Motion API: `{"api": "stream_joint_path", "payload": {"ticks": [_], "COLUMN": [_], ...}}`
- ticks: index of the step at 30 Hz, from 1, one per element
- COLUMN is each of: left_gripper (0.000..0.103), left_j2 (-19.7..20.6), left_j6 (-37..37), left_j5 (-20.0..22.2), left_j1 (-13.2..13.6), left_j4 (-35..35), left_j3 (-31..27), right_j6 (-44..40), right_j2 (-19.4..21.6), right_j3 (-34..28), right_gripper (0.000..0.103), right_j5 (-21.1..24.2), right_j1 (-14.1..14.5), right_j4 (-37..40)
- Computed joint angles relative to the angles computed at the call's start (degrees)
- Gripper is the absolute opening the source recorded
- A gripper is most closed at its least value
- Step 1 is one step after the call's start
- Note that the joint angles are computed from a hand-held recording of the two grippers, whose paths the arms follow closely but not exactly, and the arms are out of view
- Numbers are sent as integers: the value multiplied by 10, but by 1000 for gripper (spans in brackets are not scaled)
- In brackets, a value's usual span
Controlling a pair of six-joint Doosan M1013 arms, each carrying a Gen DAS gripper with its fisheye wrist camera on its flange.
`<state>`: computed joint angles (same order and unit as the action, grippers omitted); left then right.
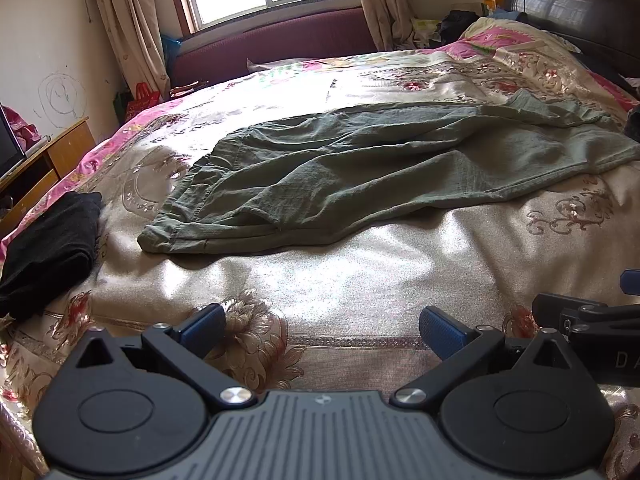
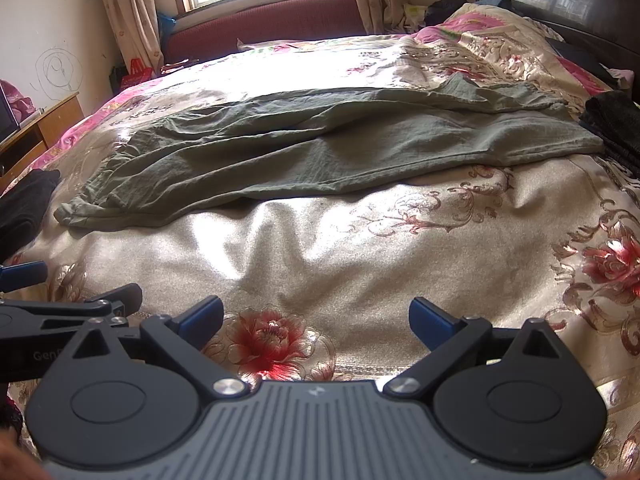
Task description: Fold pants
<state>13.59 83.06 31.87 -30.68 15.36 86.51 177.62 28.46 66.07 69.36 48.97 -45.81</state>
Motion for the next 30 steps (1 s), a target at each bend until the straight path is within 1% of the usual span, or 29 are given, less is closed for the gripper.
{"api": "stream_joint_path", "payload": {"ticks": [21,26,30], "left_gripper": [103,103,103], "left_j2": [0,2,23], "left_j6": [5,31,44], "left_j5": [-5,-32,-40], "left_j1": [0,11,31], "left_j4": [1,-17,-21], "left_j3": [1,-3,-32], "right_j6": [-2,-42,-112], "right_j2": [-1,5,25], "right_j3": [1,-17,-54], "right_gripper": [99,98,98], "right_j5": [-4,-17,-32], "right_j1": [-1,-6,-17], "right_j4": [4,-4,-20]}}
